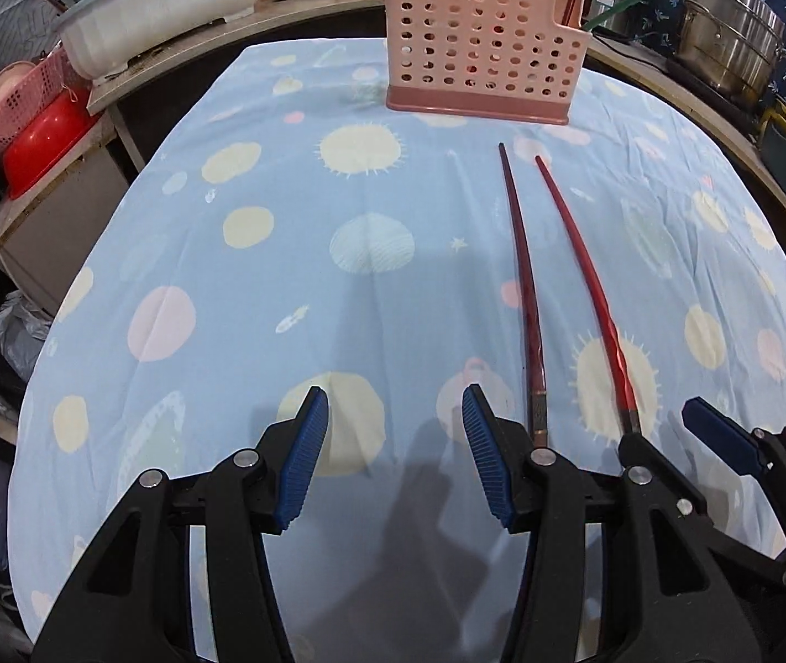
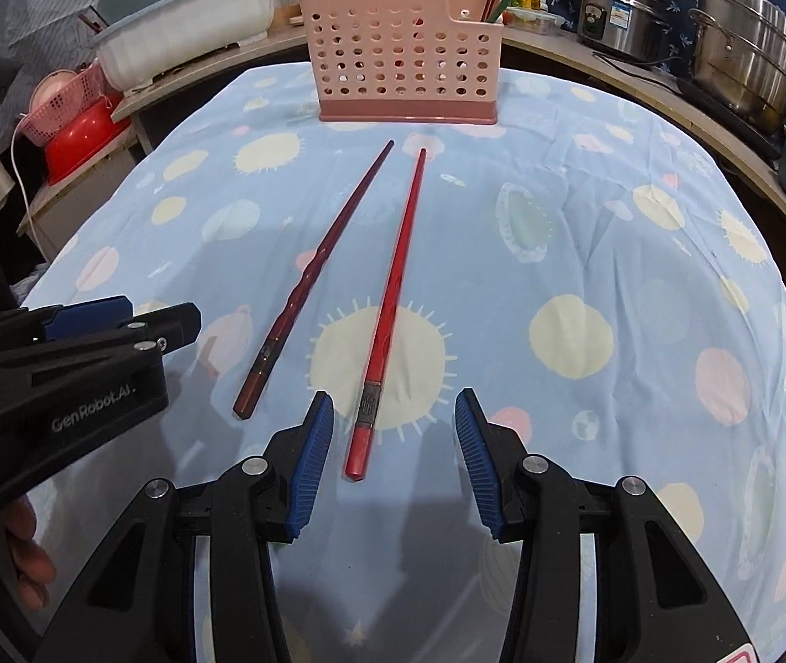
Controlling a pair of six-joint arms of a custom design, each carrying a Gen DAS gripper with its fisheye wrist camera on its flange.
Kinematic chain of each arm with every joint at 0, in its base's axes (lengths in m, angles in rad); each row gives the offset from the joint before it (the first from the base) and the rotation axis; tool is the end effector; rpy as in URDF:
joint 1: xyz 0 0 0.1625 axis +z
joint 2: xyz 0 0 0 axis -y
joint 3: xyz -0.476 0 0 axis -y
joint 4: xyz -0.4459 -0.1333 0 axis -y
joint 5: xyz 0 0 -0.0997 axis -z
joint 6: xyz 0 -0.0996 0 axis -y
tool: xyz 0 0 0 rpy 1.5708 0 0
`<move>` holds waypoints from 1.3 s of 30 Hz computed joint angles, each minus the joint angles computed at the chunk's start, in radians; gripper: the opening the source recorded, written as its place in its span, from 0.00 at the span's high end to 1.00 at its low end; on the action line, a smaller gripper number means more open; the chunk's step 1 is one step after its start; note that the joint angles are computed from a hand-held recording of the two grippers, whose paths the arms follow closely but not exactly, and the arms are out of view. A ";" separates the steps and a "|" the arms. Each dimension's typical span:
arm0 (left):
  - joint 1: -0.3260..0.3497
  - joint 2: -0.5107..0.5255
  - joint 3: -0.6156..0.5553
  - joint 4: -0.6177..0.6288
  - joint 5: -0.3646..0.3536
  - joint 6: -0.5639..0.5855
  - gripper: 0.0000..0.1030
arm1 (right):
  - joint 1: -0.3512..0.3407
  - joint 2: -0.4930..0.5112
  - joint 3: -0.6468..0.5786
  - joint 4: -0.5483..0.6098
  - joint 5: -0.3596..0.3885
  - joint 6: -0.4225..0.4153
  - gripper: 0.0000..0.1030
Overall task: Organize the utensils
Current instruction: 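Withdraw both open tools back over the last two chopsticks, then grasp the red chopstick with the right tool while the left tool grasps the dark-red one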
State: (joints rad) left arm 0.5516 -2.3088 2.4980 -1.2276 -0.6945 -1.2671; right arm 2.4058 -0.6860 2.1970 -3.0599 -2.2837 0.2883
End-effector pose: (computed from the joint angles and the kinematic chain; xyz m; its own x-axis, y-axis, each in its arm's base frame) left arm -0.0359 -0.2684 0.3253 -0.7012 -0.2067 -0.6823 0.2164 0.8502 -0.4799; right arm 0.4112 -0.2804 -0.0586 -0.6873 -0.3561 0.6331 -0.5692 0.8055 -0.1649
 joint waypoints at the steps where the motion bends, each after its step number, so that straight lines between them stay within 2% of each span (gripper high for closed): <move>1: 0.000 -0.002 0.001 0.000 -0.002 0.002 0.53 | -0.002 0.001 0.000 0.006 0.002 0.003 0.63; 3: -0.005 -0.005 0.004 -0.003 -0.006 0.002 0.53 | -0.006 0.003 0.001 0.015 -0.001 0.006 0.70; 5: -0.003 -0.002 0.006 -0.022 -0.009 0.018 0.53 | -0.009 0.003 0.006 0.006 -0.002 0.005 0.73; 8: -0.004 0.008 0.012 -0.046 -0.013 0.036 0.53 | -0.012 0.001 0.010 0.004 -0.008 0.001 0.87; 10: -0.001 0.019 0.017 -0.069 -0.018 0.050 0.53 | -0.013 -0.002 0.014 0.004 -0.016 0.000 0.92; 15: 0.001 0.036 0.031 -0.128 -0.031 0.093 0.53 | -0.020 -0.026 0.041 -0.005 -0.018 0.023 0.93; 21: 0.027 0.064 0.055 -0.255 -0.053 0.179 0.53 | -0.027 -0.048 0.064 -0.012 -0.004 0.044 0.93; 29: 0.040 0.084 0.072 -0.320 -0.055 0.226 0.55 | -0.029 -0.051 0.066 -0.014 -0.001 0.043 0.93; 30: 0.035 0.085 0.073 -0.313 -0.049 0.223 0.56 | -0.028 -0.050 0.066 -0.013 -0.001 0.043 0.93; 32: 0.035 0.084 0.074 -0.321 -0.050 0.236 0.68 | -0.028 -0.051 0.066 -0.013 -0.001 0.044 0.93; 33: 0.034 0.083 0.075 -0.323 -0.050 0.239 0.70 | -0.028 -0.051 0.066 -0.013 -0.001 0.044 0.93; 35: 0.035 0.079 0.077 -0.330 -0.053 0.251 0.83 | -0.028 -0.051 0.066 -0.013 -0.001 0.045 0.93; 38: 0.033 0.074 0.076 -0.326 -0.057 0.253 0.93 | -0.028 -0.051 0.066 -0.012 0.000 0.045 0.93; 39: 0.031 0.073 0.074 -0.318 -0.058 0.248 0.93 | -0.028 -0.051 0.066 -0.012 0.000 0.045 0.93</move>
State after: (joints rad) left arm 0.5830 -2.2356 2.5725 -1.5458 -0.7530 -1.0192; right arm 2.3774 -0.7371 2.2629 -3.0723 -2.2838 0.3338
